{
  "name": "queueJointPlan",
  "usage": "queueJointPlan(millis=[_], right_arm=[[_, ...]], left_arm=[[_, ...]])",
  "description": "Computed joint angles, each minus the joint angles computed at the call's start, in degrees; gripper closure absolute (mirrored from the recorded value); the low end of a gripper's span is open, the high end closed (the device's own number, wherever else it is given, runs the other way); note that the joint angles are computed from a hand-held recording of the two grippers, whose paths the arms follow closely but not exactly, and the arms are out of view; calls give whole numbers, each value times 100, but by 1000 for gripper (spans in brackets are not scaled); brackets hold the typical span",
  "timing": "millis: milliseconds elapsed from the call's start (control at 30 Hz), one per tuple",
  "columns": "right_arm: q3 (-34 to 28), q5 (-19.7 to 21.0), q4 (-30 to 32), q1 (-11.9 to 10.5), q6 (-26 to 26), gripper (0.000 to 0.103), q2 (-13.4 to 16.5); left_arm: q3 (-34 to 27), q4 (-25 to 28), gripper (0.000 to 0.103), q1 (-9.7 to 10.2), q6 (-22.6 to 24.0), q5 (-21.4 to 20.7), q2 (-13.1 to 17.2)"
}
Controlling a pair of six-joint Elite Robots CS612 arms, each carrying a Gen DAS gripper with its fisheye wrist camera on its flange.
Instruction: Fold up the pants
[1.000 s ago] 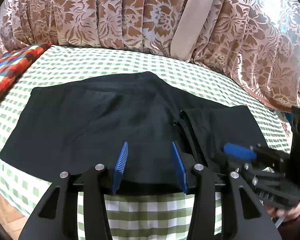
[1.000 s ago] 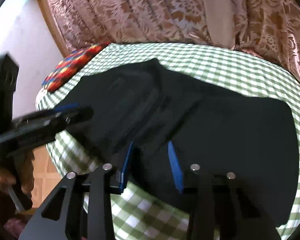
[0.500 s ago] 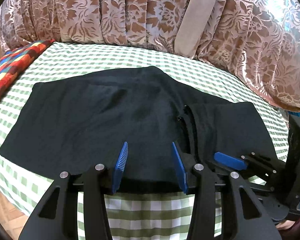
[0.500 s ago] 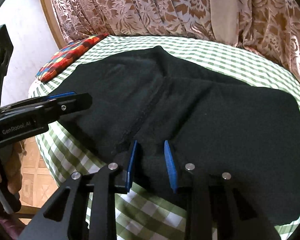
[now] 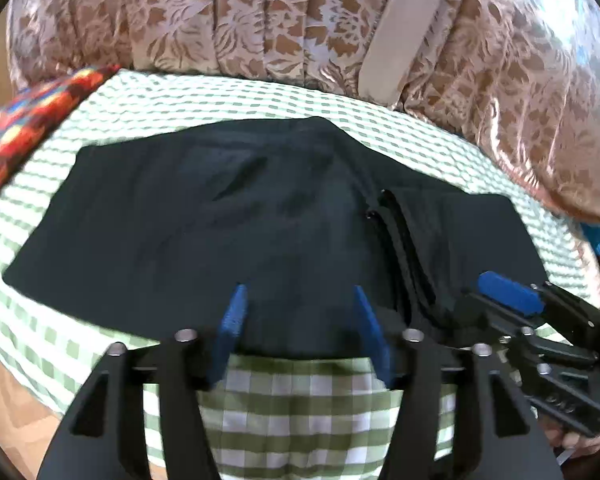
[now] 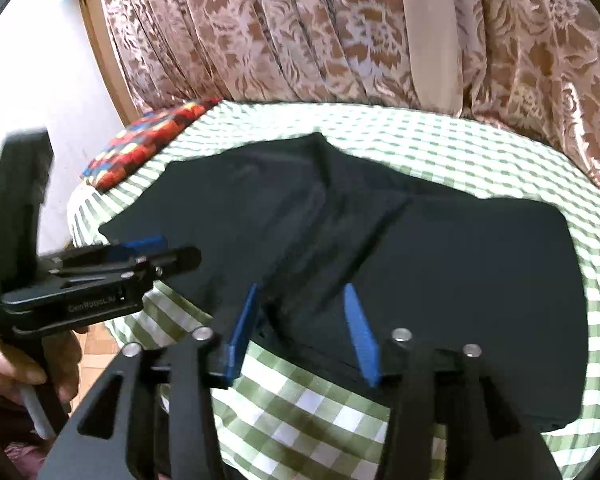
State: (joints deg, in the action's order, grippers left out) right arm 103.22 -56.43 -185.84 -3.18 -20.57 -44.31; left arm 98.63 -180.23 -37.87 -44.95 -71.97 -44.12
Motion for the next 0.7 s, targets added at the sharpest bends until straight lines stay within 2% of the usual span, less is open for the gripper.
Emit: queueJointPlan(millis=[100, 167, 267, 300, 400, 433, 500, 700], right_arm=[[50, 83, -181, -73, 140, 49, -34], [65, 112, -249, -120, 241, 46, -41], [77, 131, -212, -179, 371, 41, -33], [76, 124, -189, -193, 406, 41, -23], [69, 101, -134, -215, 511, 40, 2], [60, 112, -103, -222, 549, 40, 8], [60, 113, -116, -224, 586, 40, 11], [45, 111, -102, -223, 584, 37, 15]], left_arm=[[227, -400, 46, 138, -504, -429, -45], [491, -836, 46, 257, -1112, -614, -90], [947, -1532, 46, 428, -2168, -644, -146], [1130, -1790, 46, 495, -2649, -608, -150], [1437, -2300, 46, 619, -3485, -536, -112], [1519, -2436, 49, 660, -3751, -481, -94], [1594, -2629, 55, 731, -4043, -417, -51], [1525, -2627, 55, 846, -4563, -356, 68]])
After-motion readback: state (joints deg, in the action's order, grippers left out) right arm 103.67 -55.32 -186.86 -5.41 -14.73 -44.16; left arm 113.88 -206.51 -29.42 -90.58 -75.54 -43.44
